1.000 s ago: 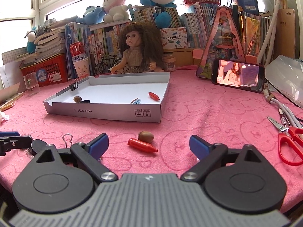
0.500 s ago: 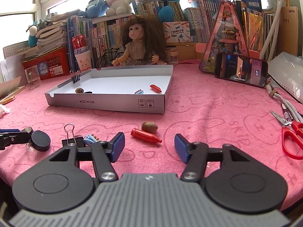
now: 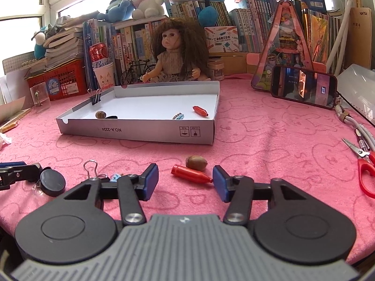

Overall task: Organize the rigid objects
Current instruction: 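Close the left tool on another black round lid, then lift the lid with the left tool while the right tool grasps a red marker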

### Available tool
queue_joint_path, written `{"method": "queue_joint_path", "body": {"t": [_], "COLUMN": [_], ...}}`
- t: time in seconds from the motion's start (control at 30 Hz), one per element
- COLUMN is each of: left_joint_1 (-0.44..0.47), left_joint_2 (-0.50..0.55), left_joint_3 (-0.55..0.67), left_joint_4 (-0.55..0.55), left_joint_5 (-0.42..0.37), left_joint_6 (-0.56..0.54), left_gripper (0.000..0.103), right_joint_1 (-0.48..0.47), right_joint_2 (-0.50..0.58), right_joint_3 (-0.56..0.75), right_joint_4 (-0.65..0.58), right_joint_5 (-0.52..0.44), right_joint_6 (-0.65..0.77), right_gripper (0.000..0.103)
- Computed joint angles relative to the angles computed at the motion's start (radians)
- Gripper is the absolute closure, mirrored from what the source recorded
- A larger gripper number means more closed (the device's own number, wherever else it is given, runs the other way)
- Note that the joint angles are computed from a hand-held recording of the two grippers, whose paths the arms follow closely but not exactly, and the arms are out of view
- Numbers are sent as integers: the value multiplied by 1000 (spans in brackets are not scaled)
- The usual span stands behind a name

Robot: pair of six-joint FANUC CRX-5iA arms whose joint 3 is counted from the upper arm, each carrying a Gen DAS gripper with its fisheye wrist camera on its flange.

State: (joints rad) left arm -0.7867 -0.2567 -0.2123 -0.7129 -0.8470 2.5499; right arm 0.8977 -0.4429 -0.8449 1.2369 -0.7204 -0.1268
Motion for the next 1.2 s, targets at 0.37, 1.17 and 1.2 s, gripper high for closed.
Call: {"method": "queue_joint_path", "body": {"t": [0.37,1.17,1.2], "left_joint_1": [-1,-9,-12], "left_joint_2": [-3,12,13], "left_joint_3": [-8,10,11], "left_joint_4": [-11,-51,-57], "left_joint_5": [18,6,4], "left_joint_6": [-3,14,18], "left_gripper": [73,72,72], "right_joint_1": [4,61,75], "right_joint_2": [29,14,26], "right_joint_3": [16,-2,8], "right_joint_4": [7,26,20], "right_joint_5": [32,-49,-73], "right_joint_6": [64,11,-2], "right_gripper": [57,32,32]}}
